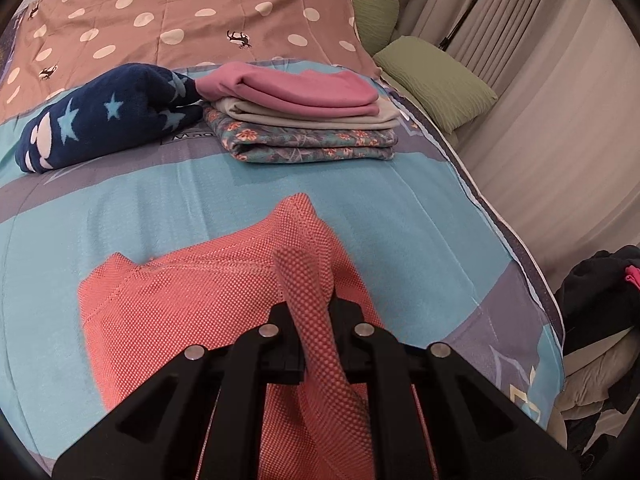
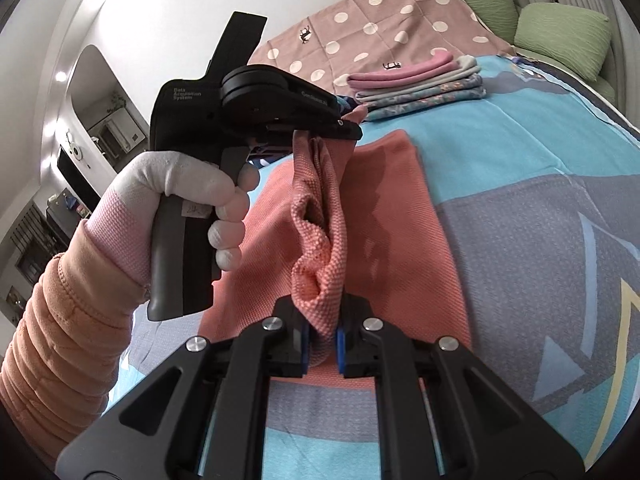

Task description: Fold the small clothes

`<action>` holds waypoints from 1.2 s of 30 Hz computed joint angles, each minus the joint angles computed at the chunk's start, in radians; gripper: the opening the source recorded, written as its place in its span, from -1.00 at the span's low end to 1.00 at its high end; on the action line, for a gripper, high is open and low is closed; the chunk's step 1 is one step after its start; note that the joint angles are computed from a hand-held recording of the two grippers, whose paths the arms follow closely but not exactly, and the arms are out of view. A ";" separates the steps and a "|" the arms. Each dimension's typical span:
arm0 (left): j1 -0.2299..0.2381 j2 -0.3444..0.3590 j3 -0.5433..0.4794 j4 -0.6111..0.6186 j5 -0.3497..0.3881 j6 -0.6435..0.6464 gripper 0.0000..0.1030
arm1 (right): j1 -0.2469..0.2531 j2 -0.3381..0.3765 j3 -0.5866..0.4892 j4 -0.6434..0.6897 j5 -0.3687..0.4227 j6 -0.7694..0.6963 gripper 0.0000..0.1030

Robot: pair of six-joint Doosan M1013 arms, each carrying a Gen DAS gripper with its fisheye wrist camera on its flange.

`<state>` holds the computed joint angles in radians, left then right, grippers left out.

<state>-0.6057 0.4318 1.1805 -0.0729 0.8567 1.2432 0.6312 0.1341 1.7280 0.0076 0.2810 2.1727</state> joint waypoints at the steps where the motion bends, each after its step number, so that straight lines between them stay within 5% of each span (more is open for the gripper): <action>1: -0.004 0.004 -0.006 0.011 0.004 -0.003 -0.87 | -0.002 0.000 0.001 -0.011 0.001 0.014 -0.82; 7: -0.032 0.036 -0.044 0.097 0.051 -0.021 -0.83 | -0.006 -0.008 0.014 -0.002 0.018 0.041 -0.79; 14: -0.034 -0.016 0.021 0.013 -0.093 0.067 -0.26 | -0.032 -0.009 0.034 0.201 0.044 -0.100 -0.60; 18: -0.046 -0.073 0.086 0.052 -0.141 0.094 -0.24 | -0.036 -0.014 0.043 0.255 0.042 -0.145 -0.58; 21: -0.052 -0.144 0.185 0.089 -0.182 0.102 -0.03 | -0.037 -0.017 0.047 0.261 0.042 -0.155 -0.58; 26: -0.079 -0.269 0.366 0.237 -0.235 0.027 0.07 | -0.044 -0.021 0.053 0.328 0.034 -0.216 -0.77; 34: -0.114 -0.414 0.567 0.236 -0.244 -0.025 0.12 | -0.041 -0.028 0.050 0.288 0.027 -0.189 -0.78; 36: -0.143 -0.413 0.581 0.324 -0.213 -0.076 0.13 | -0.039 -0.031 0.048 0.269 0.026 -0.172 -0.78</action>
<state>-0.7486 0.0192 1.7614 0.2513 0.6436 1.1670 0.5924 0.1029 1.7762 0.2766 0.3069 2.0010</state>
